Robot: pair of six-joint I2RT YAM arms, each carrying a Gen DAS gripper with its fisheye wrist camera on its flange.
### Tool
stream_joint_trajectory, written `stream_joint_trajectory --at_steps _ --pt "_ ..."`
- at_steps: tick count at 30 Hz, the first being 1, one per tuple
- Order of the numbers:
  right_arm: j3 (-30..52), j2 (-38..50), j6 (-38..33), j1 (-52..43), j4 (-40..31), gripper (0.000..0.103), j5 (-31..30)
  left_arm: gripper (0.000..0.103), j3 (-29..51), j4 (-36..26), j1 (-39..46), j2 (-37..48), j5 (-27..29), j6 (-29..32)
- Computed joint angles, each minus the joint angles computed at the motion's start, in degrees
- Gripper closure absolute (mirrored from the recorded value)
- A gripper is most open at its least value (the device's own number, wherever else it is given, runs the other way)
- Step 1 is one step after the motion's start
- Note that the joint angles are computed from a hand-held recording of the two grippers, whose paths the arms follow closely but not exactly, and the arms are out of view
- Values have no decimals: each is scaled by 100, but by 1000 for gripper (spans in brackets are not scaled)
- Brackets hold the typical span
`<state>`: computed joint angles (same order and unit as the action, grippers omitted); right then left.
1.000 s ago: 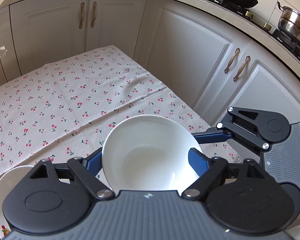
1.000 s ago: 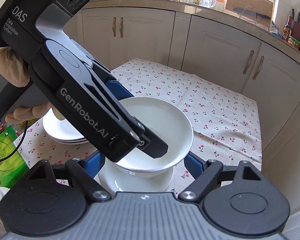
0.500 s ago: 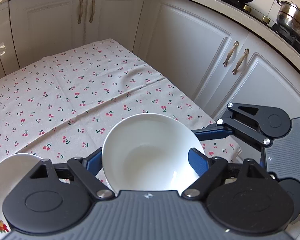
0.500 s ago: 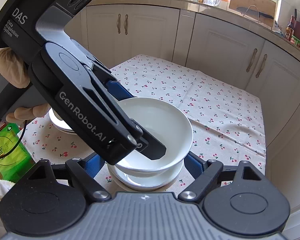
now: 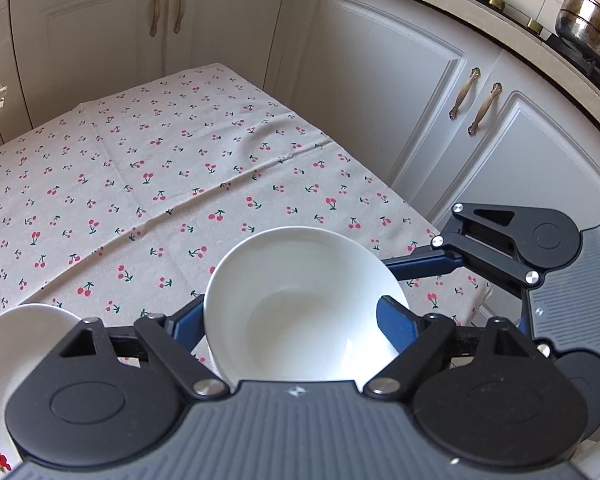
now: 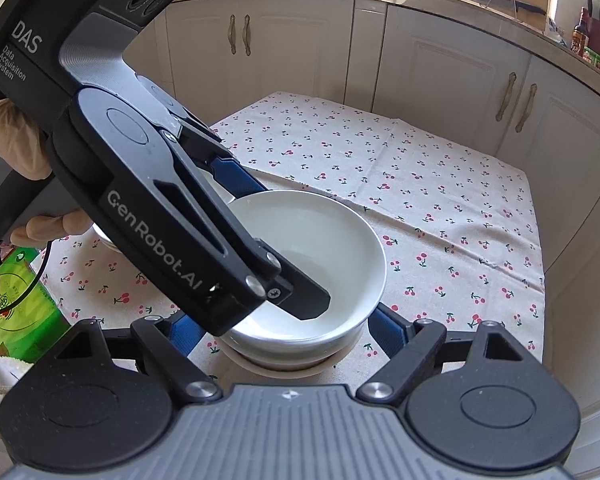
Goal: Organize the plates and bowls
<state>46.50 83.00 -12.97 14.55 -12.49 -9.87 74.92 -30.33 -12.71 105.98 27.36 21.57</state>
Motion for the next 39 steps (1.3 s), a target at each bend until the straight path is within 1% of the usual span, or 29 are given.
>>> stream_joint_trajectory --at_steps 23,32,33,35,36,39 --pt "54 123 -34 19 -40 14 53 16 -12 74 26 123 63 58" --pt "97 191 18 -87 -81 14 -137 14 -41 105 49 108 117 97" --pt "90 191 16 -91 -76 13 -148 14 -65 143 76 93 164 100" --pt "-73 43 -25 -28 123 6 -7 14 -144 235 128 14 243 126" --pt "-159 -57 -62 -17 221 0 -1 14 -164 245 148 -24 267 138" --pt "-195 -226 -127 -52 198 0 -151 14 -232 306 220 -157 363 157"
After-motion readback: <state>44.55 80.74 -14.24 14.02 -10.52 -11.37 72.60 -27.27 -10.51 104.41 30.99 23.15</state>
